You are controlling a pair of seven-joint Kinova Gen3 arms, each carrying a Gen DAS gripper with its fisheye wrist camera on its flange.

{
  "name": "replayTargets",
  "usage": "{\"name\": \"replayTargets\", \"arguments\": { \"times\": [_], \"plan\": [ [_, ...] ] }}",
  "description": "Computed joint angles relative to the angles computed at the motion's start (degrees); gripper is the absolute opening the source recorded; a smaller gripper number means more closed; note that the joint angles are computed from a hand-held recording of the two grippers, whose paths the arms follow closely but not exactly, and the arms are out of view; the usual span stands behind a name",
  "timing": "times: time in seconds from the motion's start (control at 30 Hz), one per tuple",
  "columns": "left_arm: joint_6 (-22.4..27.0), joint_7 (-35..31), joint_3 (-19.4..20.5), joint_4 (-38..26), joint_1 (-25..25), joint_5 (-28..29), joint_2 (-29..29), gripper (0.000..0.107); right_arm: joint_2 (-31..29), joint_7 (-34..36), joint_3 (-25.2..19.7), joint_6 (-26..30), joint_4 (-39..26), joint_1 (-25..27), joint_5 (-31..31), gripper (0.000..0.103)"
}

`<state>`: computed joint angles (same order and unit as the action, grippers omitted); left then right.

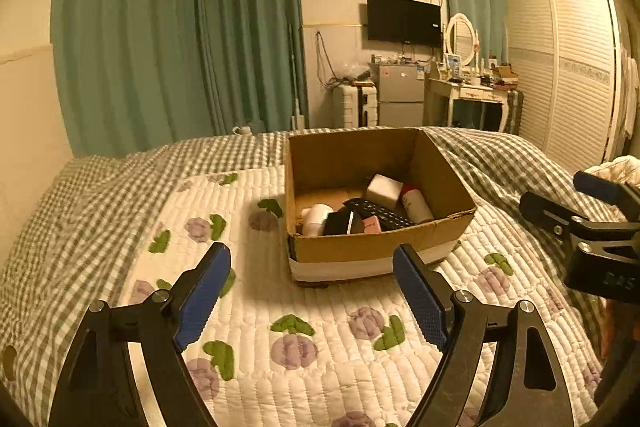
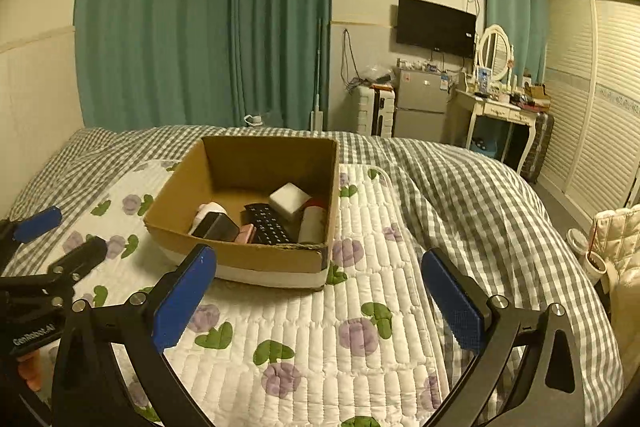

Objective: Organize rigid objects

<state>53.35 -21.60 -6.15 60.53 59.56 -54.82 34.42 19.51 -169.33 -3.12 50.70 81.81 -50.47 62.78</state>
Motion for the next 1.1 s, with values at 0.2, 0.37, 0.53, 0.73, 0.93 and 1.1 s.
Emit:
{"name": "replayTargets", "arguments": {
  "times": [0.2,0.37,0.53,0.73,0.93,1.1],
  "plan": [
    [1.9,5.7,-1.8,1.0,2.5,-5.9,0.3,0.086,-0.9,-2.7,-0.2,-0.5,1.3,-1.6,5.5,0.103],
    [1.6,5.9,-0.2,1.4,1.1,-5.1,-0.5,0.086,-1.4,-4.7,-0.8,0.7,1.8,-1.5,7.9,0.103],
    [1.4,5.7,0.0,1.4,0.9,-5.2,-0.5,0.086,-1.8,-5.6,-1.7,0.2,2.5,-0.5,8.4,0.103],
    [0.8,4.9,0.6,1.1,0.4,-4.1,-0.4,0.086,-1.5,-5.5,-1.8,0.4,2.5,-0.2,8.4,0.103],
    [0.0,3.7,0.7,1.0,0.1,-2.8,-0.5,0.086,-1.0,-4.7,-1.7,0.0,1.9,-0.2,8.1,0.103],
    [0.4,3.5,0.4,0.4,0.0,-1.8,-0.3,0.086,-0.5,-3.8,-1.5,-0.2,1.6,-0.5,7.6,0.103]
  ]
}}
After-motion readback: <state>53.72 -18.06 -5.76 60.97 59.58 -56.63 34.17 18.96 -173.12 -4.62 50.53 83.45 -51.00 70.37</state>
